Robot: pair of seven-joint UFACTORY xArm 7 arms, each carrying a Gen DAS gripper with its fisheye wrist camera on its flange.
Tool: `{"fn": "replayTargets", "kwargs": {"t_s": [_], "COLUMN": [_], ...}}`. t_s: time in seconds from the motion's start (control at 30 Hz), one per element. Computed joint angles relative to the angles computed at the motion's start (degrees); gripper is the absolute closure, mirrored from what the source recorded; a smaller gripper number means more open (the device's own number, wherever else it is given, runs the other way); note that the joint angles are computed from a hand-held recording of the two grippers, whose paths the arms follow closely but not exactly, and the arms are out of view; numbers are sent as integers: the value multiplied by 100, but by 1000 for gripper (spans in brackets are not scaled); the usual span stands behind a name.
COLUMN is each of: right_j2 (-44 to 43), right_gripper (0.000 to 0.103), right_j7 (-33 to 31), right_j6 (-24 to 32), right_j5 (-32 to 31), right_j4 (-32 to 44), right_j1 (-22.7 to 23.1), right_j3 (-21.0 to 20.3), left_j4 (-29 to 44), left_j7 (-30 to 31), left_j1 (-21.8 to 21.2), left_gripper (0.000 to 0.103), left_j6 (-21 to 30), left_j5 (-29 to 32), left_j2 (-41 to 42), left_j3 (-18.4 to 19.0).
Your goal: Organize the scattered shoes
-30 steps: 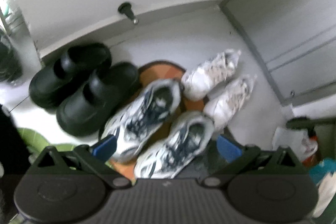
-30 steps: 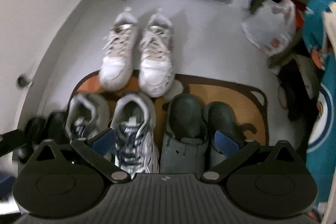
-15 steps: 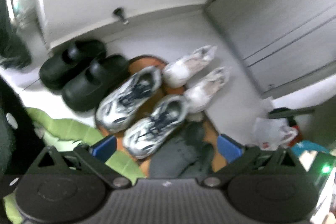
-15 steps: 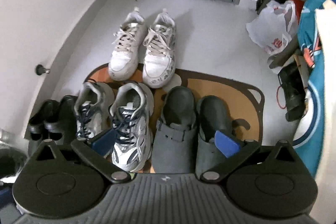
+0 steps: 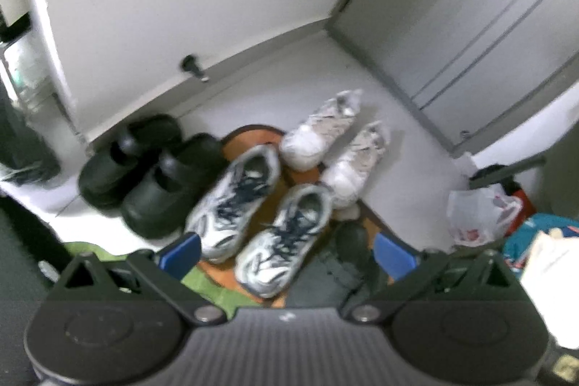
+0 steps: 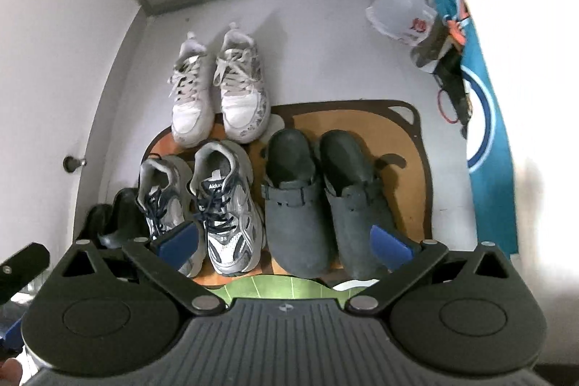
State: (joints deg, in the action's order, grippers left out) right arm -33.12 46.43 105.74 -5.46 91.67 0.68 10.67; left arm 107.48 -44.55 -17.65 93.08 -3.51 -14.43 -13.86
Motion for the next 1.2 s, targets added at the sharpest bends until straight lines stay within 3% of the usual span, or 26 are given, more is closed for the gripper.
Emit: {"fn": "replayTargets", "kwargs": {"t_s": [0.1, 0.27, 0.6, 0.8, 0.97, 1.2], "right_j2": [170, 387, 473, 342, 379, 410], "right_gripper": [0, 0, 0, 0, 0, 0], "right_j7": [62, 226, 322, 206, 52, -137], "right_j6": [14, 180, 107, -39, 90, 49], "right_j5": [-27, 150, 172, 287, 331, 235], "right_j4": [99, 251, 288, 185, 167, 173], "right_j1": [58, 230, 303, 315, 303, 306], "right_j3": [242, 275, 28, -102, -148, -107], "left_j4": [-96, 7, 175, 83, -124, 22], "left_j7": [51, 198, 3, -34, -37, -17], "left_j1": [48, 152, 187, 139, 112, 85], "left_gripper": [0, 0, 0, 0, 0, 0], "left_j6": [150, 385, 17, 347, 107, 361], "left_j5": [-146, -6, -336, -158, -561, -407], "left_j2": [-16, 6, 118, 102, 26, 160], "left_j3": [143, 184, 267, 162, 285, 207]}}
